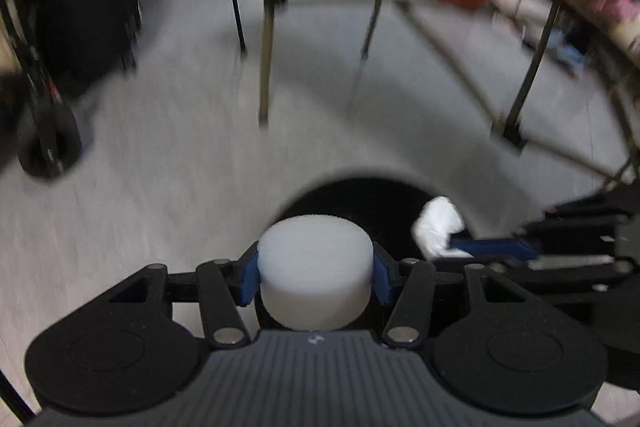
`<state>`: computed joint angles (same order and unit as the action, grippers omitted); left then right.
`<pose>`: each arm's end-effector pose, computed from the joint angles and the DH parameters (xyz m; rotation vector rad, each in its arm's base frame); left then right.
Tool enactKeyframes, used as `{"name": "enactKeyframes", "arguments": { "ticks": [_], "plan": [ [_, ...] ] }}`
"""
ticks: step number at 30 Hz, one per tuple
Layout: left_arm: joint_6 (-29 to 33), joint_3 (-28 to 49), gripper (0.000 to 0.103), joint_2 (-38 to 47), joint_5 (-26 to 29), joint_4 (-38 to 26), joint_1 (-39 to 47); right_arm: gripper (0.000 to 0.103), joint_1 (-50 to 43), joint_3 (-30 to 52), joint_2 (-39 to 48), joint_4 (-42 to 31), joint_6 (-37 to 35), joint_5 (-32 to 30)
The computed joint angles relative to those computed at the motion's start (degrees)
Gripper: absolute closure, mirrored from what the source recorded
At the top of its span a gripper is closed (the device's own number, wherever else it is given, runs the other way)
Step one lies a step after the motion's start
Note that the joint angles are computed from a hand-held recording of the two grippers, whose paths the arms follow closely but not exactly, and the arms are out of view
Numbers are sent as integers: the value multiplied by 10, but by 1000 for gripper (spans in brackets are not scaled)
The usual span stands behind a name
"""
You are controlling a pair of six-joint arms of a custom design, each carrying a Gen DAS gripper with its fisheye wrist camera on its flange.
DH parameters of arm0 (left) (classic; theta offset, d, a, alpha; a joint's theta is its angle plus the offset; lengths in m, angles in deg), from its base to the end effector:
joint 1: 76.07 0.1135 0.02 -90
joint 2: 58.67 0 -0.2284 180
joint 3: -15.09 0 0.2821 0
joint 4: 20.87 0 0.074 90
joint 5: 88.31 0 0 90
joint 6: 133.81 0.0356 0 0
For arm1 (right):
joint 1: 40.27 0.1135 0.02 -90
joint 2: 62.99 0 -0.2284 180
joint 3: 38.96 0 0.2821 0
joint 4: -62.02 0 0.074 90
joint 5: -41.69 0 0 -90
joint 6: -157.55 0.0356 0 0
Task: Collect trash
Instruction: 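Carry both items over the black bin and open both tools to drop them, then reach to the table and grasp the blue tissue packet with the right tool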
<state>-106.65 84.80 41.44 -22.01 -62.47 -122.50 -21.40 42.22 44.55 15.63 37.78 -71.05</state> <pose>0.2422 -0.2338 0.0942 -0.4612 2.5871 -0.0203 0.3488 0.1337 0.1040 -1.2142 2.4820 0.5131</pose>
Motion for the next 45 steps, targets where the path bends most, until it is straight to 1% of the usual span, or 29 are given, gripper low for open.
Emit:
{"name": "enactKeyframes", "arguments": {
  "ticks": [2, 4, 5, 6, 8, 10, 11, 12, 13, 14, 16, 17, 19, 21, 23, 27, 31, 34, 36, 39, 41, 42, 43, 45],
  "plan": [
    [2, 13, 48, 36, 31, -7, 6, 90, 9, 18, 43, 3, 0, 28],
    [0, 13, 46, 58, 60, 6, 11, 90, 9, 24, 73, 12, 0, 38],
    [-2, 12, 44, 67, 71, 15, 15, 88, 8, 32, 86, 11, 1, 42],
    [-8, 14, 44, 78, 78, 16, 16, 87, 5, 42, 99, 6, 0, 50],
    [-5, 4, 43, 81, 98, 36, 24, 71, 0, 58, 119, 6, -2, 66],
    [-2, -8, 41, 73, 108, 44, 29, 63, -7, 65, 123, 3, -7, 65],
    [-3, -12, 36, 67, 111, 43, 27, 58, -18, 69, 124, 1, -12, 61],
    [-2, -18, 32, 57, 113, 44, 26, 56, -21, 78, 129, -1, -4, 58],
    [-1, -15, 27, 55, 112, 42, 21, 52, -23, 88, 135, -4, 4, 56],
    [13, -6, 23, 56, 111, 36, 31, 51, -26, 98, 141, -8, 10, 56],
    [17, -1, 20, 51, 103, 24, 20, 49, -31, 109, 147, -17, 16, 49],
    [22, 2, 19, 57, 102, 26, 24, 47, -31, 110, 147, -17, 17, 47],
    [20, 0, 19, 56, 104, 27, 23, 44, -30, 110, 145, -15, 19, 46],
    [33, 0, 18, 62, 110, 36, 36, 42, -29, 110, 142, -14, 21, 46],
    [31, 7, 13, 66, 107, 25, 36, 40, -31, 106, 136, -15, 20, 43],
    [27, 6, 13, 65, 108, 17, 37, 39, -22, 105, 132, -9, 29, 46],
    [18, 10, 13, 42, 96, -12, 31, 39, -29, 77, 88, -7, 32, 32],
    [-1, 11, 13, -8, 35, -48, -1, 39, -45, 24, 10, 7, 29, 4],
    [-18, 19, 13, -41, -21, -78, -36, 39, -66, -20, -64, 10, 27, -28],
    [-37, 50, 11, -60, -150, -126, -112, 36, -111, -95, -196, 4, 1, -77],
    [-47, 68, 5, -59, -238, -132, -164, 29, -159, -145, -300, -6, -28, -120],
    [-55, 84, 5, -48, -276, -136, -185, 28, -189, -168, -352, -12, -40, -146],
    [-57, 100, 4, -36, -307, -137, -203, 28, -227, -185, -398, -18, -50, -179],
    [-31, 136, 3, -6, -348, -116, -230, 25, -318, -204, -460, -42, -73, -258]
  ]
}}
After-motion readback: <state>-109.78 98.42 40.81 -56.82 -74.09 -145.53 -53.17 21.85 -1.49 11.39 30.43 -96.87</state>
